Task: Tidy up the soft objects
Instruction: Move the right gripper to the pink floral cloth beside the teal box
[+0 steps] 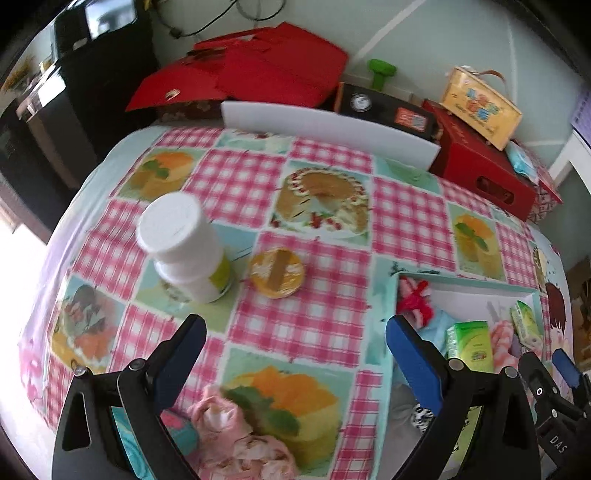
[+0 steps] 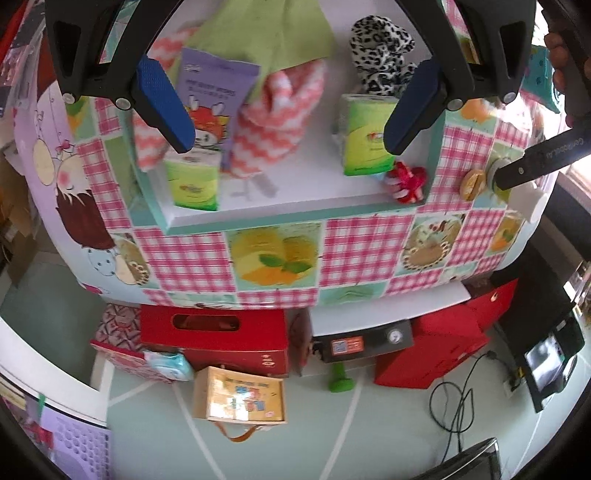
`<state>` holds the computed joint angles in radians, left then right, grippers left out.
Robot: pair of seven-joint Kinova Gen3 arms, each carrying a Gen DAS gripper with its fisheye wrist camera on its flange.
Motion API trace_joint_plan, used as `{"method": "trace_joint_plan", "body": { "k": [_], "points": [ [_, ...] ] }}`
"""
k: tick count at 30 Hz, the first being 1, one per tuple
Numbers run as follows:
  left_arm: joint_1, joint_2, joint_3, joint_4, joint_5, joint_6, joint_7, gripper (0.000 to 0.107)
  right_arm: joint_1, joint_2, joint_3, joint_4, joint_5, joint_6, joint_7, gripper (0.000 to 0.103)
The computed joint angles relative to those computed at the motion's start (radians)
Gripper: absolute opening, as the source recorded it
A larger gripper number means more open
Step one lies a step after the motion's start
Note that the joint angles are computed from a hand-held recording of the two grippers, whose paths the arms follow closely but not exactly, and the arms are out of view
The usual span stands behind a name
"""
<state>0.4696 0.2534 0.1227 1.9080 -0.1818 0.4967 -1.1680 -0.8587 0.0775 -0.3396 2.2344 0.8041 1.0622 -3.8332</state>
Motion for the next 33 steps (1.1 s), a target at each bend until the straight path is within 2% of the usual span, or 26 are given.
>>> {"method": "trace_joint_plan", "body": {
  "k": [9, 16, 22, 25, 29, 33],
  "points": [
    [-0.132, -0.053, 0.001, 0.044, 0.107, 0.004, -0.101, 0.098, 0.007, 0.011, 0.011, -0.008, 0.071, -0.101, 0.004, 0.103],
    [-0.172, -0.071, -0.021, 0.049, 0.101, 0.025, -0.094, 0.098, -0.007, 0.062, 0.028, -0.062, 0.117, -0.150, 0.070, 0.103],
    [-0.188, -0.054, -0.026, 0.042, 0.080, 0.076, -0.099, 0.098, -0.024, 0.089, 0.051, -0.092, 0.151, -0.218, 0.116, 0.103],
    [-0.200, -0.043, -0.027, 0.033, 0.085, 0.108, -0.115, 0.098, -0.036, 0.118, 0.059, -0.130, 0.149, -0.222, 0.171, 0.103],
    [-0.230, -0.045, -0.026, 0.036, 0.117, 0.116, -0.151, 0.098, -0.038, 0.145, 0.078, -0.153, 0.163, -0.308, 0.230, 0.103],
    [-0.236, -0.043, -0.038, 0.033, 0.109, 0.124, -0.146, 0.098, -0.059, 0.188, 0.096, -0.202, 0.131, -0.319, 0.321, 0.103]
  ]
}}
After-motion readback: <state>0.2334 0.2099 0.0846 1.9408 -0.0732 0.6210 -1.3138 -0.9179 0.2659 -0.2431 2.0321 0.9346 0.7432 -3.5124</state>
